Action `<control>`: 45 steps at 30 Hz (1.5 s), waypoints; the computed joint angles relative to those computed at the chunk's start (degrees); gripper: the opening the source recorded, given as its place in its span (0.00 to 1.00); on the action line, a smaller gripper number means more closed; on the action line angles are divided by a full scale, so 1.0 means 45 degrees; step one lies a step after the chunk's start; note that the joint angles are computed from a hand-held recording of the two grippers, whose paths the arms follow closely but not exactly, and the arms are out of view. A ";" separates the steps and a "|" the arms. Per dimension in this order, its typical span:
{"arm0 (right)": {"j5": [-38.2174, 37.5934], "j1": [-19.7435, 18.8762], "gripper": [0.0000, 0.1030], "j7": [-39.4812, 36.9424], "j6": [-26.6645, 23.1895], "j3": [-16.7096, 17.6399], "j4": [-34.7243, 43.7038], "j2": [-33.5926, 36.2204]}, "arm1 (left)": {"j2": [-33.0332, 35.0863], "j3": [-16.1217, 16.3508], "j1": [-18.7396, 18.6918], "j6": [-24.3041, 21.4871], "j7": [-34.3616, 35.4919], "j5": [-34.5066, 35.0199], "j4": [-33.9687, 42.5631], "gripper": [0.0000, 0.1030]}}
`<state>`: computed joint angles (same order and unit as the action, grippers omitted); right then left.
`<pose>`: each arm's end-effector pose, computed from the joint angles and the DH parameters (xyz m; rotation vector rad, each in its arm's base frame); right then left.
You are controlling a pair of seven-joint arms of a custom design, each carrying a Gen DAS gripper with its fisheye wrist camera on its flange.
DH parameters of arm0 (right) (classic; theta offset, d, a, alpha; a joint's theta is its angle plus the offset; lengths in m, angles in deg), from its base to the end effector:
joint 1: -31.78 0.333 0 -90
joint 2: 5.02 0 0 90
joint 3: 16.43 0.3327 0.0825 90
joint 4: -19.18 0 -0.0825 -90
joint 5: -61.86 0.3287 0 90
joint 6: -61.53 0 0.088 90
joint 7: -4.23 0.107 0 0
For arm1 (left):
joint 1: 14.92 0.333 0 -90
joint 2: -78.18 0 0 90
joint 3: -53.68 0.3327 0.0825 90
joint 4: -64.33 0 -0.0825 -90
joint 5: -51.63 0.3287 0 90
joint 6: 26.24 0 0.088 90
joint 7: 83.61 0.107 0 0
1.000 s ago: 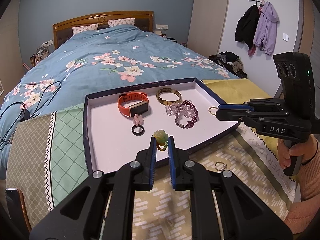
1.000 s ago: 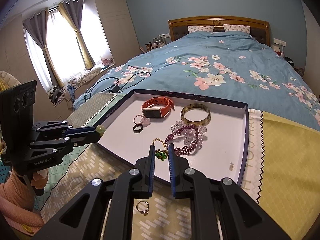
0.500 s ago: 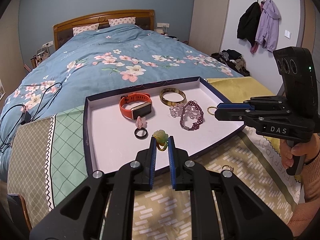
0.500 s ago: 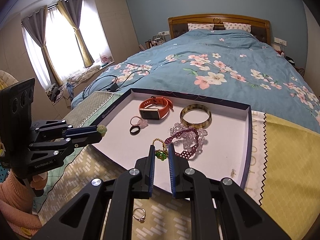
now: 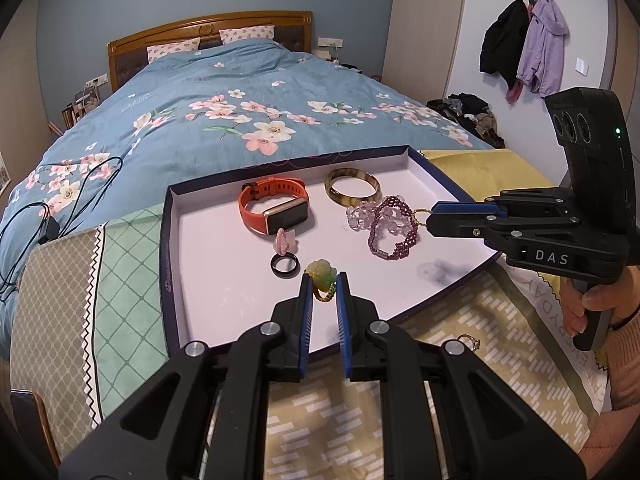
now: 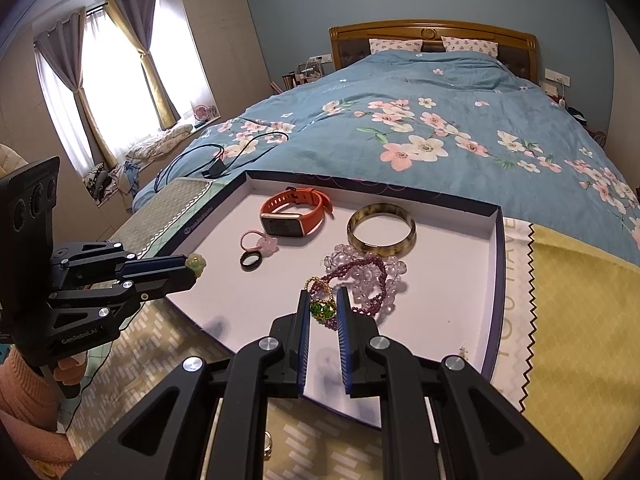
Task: Organize jewelry
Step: 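Lift and carry the green ring and gold ring over the box with both grippers, then lower both rings into the box and open both grippers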
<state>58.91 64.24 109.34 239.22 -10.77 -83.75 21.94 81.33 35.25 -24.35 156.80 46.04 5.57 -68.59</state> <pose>0.5298 0.4061 0.4393 -1.9513 1.2635 -0.3095 0.4794 -0.1746 0.4529 -1.4792 2.1167 -0.9605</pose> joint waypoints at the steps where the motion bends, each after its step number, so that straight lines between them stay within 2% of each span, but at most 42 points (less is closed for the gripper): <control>1: 0.0000 0.0008 0.11 -0.0002 -0.0026 -0.0013 0.0024 0.0021 | 0.0028 0.0059 -0.0034 -0.0019 -0.0164 0.0182 0.0004 0.12; 6: -0.0012 0.0049 0.11 0.0024 -0.0239 -0.0092 0.0310 0.0221 | 0.0190 0.0283 -0.0074 -0.0058 -0.1374 0.1557 0.0001 0.12; 11: -0.0071 0.0117 0.11 0.0076 -0.0423 -0.0187 0.0510 0.0345 | 0.0254 0.0067 0.0227 -0.0057 -0.2049 0.2363 -0.0025 0.12; 24: -0.0400 0.0328 0.11 0.0245 -0.1028 -0.0454 0.1144 0.0681 | 0.0610 0.0313 0.0439 -0.0087 -0.4735 0.5467 0.0036 0.12; 28: -0.0565 0.0442 0.11 0.0362 -0.1220 -0.0585 0.1341 0.0795 | 0.0665 0.0095 0.0719 -0.0136 -0.5058 0.5838 0.0076 0.12; 30: -0.0622 0.0450 0.11 0.0397 -0.1279 -0.0602 0.1434 0.0865 | 0.0717 0.0240 0.0640 -0.0140 -0.5380 0.6225 0.0103 0.12; 32: -0.0707 0.0524 0.11 0.0505 -0.1350 -0.0705 0.1507 0.0913 | 0.0721 -0.0034 0.0897 -0.0142 -0.5337 0.6184 0.0108 0.12; 39: -0.1046 0.0730 0.11 0.0852 -0.1663 -0.0975 0.1809 0.1066 | 0.0894 -0.0049 0.1032 -0.0230 -0.5715 0.6657 0.0211 0.12; 44: -0.1335 0.0847 0.11 0.1048 -0.1935 -0.1111 0.2075 0.1222 | 0.1057 0.0298 0.0827 -0.0368 -0.6232 0.7257 0.0337 0.12; 45: -0.1382 0.0853 0.11 0.1081 -0.1974 -0.1121 0.2109 0.1243 | 0.1092 0.0106 0.1026 -0.0413 -0.6129 0.7148 0.0365 0.12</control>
